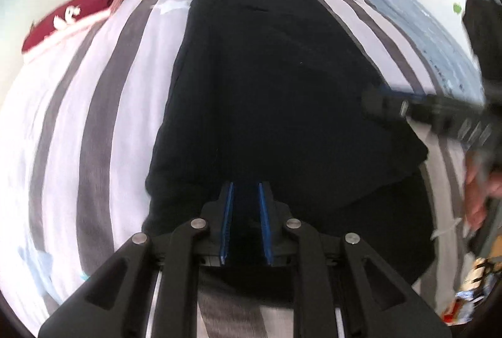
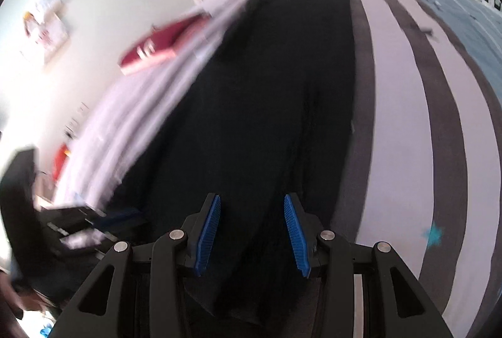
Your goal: Fold clothes
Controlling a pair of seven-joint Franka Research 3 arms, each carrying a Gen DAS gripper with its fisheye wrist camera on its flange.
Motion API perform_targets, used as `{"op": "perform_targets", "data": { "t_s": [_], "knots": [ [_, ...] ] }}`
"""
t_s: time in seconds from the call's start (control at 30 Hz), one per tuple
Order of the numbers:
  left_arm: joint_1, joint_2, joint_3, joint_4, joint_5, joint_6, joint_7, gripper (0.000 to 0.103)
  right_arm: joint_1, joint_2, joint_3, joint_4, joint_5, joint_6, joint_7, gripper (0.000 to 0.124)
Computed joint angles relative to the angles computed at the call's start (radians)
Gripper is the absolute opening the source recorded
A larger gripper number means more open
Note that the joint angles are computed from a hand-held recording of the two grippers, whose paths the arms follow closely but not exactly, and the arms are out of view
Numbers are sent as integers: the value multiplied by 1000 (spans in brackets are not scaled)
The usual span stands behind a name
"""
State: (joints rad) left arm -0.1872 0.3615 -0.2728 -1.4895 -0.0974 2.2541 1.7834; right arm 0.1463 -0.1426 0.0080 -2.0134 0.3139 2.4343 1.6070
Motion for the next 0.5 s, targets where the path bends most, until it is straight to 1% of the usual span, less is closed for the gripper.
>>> {"op": "perform_targets", "data": {
  "t_s": [0.03,0.1,0.13,0.2,0.27,0.37,0.4,0.5],
  "knots": [
    [5,-11,-3,-10,-10,3,9,14,-1,-6,6,-16,-21,-5,15,39],
    [14,-14,-8,6,-33,-7,24,14,0,-42,6,-62,-24,13,10,39],
    [23,-19,-13,9,-59,8,35,14,0,-59,6,-83,-25,21,9,39],
    [29,-14,-15,29,-86,43,40,14,-4,-75,5,-88,-27,6,23,39],
    [22,11,-7,63,-78,57,25,14,-16,-78,16,-75,-71,0,64,39],
    [11,64,6,126,-43,49,-16,14,-28,-80,30,-51,-137,-10,125,39],
    [12,73,5,133,-40,42,-22,14,-29,-64,35,-28,-158,-5,140,39],
    [13,69,6,94,-14,48,-22,14,-24,-6,40,44,-205,12,166,39]
  ]
}}
